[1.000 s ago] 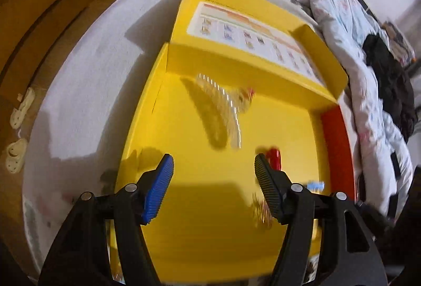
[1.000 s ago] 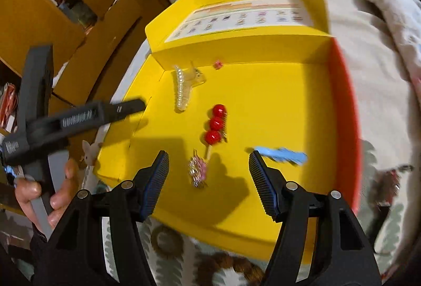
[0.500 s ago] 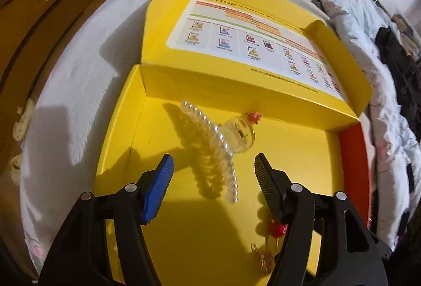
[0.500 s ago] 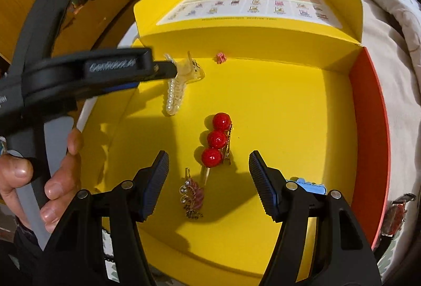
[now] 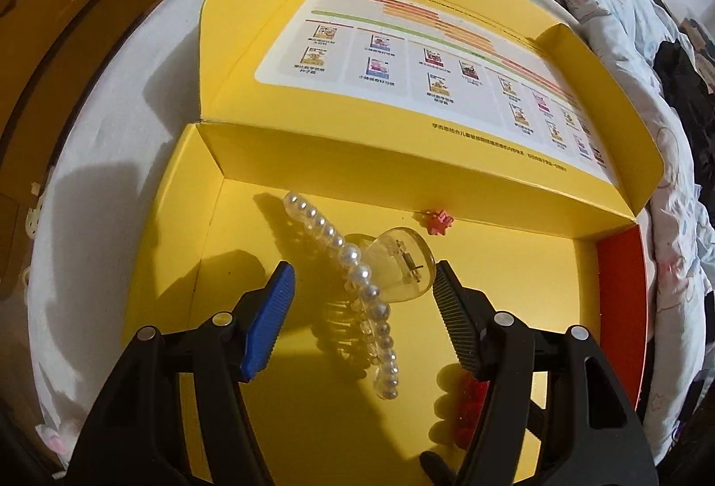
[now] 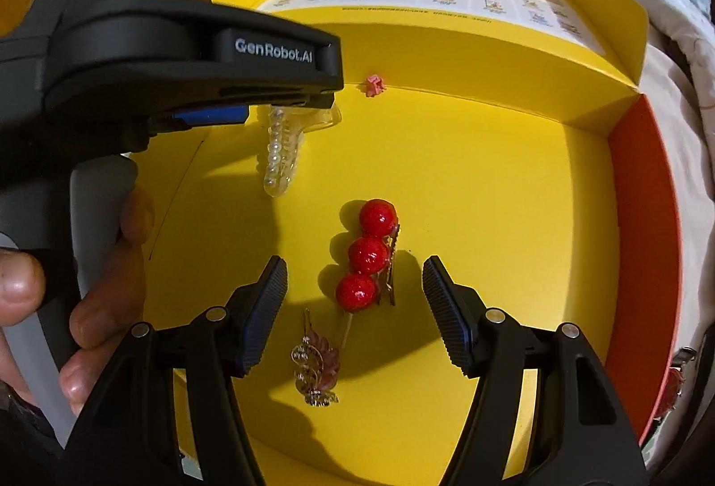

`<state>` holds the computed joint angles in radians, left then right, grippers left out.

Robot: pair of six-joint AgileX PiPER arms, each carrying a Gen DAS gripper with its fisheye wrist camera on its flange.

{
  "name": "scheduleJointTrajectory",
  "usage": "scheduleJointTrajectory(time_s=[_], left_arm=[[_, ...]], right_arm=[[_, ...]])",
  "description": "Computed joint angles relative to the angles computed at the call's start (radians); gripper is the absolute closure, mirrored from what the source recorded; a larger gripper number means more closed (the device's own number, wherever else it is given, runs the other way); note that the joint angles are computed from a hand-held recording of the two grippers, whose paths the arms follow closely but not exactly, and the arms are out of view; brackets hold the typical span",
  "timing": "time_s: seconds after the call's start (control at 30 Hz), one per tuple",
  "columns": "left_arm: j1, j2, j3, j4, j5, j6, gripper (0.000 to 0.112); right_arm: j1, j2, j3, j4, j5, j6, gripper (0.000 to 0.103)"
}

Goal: Organize jewelry
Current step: 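Grasp the red triple-bead hair pin with the right gripper while the left grasps the pearl claw clip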

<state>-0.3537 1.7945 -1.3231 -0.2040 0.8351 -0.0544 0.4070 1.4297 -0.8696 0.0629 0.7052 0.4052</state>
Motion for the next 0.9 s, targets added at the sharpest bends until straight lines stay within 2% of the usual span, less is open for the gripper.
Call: scheduleJointTrajectory(time_s=[0.17, 0.43, 0.47, 0.5, 0.53, 0.73, 0.9], left_arm=[[-0.012, 0.014, 0.002, 0.025, -0.012, 0.001, 0.048], [-0.045, 0.036, 0.001, 0.073, -0.018, -0.013, 0.049], [-0.049, 0.036, 0.002, 0.086, -0.02, -0.024, 0.05], [-0.053, 0.035, 0.003, 0.099, -0.022, -0.037, 0.057], [-0.054, 0.034, 0.003, 0.104, -0.024, -0.042, 0.062], [-0.04, 0.027, 0.012, 0.084, -0.027, -0.028, 0.066], [-0.023, 0.009, 0.021, 0.056, -0.032, -0.004, 0.066]], right_arm=[[0.045, 0.035, -0.025, -0.098, 0.012, 0.091, 0.044], [0.121, 0.058, -0.047, -0.261, 0.065, 0.226, 0.069], [0.121, 0.057, -0.046, -0.263, 0.066, 0.227, 0.071], [0.12, 0.052, -0.042, -0.265, 0.069, 0.229, 0.076], [0.118, 0.048, -0.04, -0.269, 0.074, 0.232, 0.078], [0.095, 0.011, -0.02, -0.216, 0.071, 0.197, 0.078], [0.011, -0.004, -0.015, -0.126, 0.055, 0.086, 0.079]])
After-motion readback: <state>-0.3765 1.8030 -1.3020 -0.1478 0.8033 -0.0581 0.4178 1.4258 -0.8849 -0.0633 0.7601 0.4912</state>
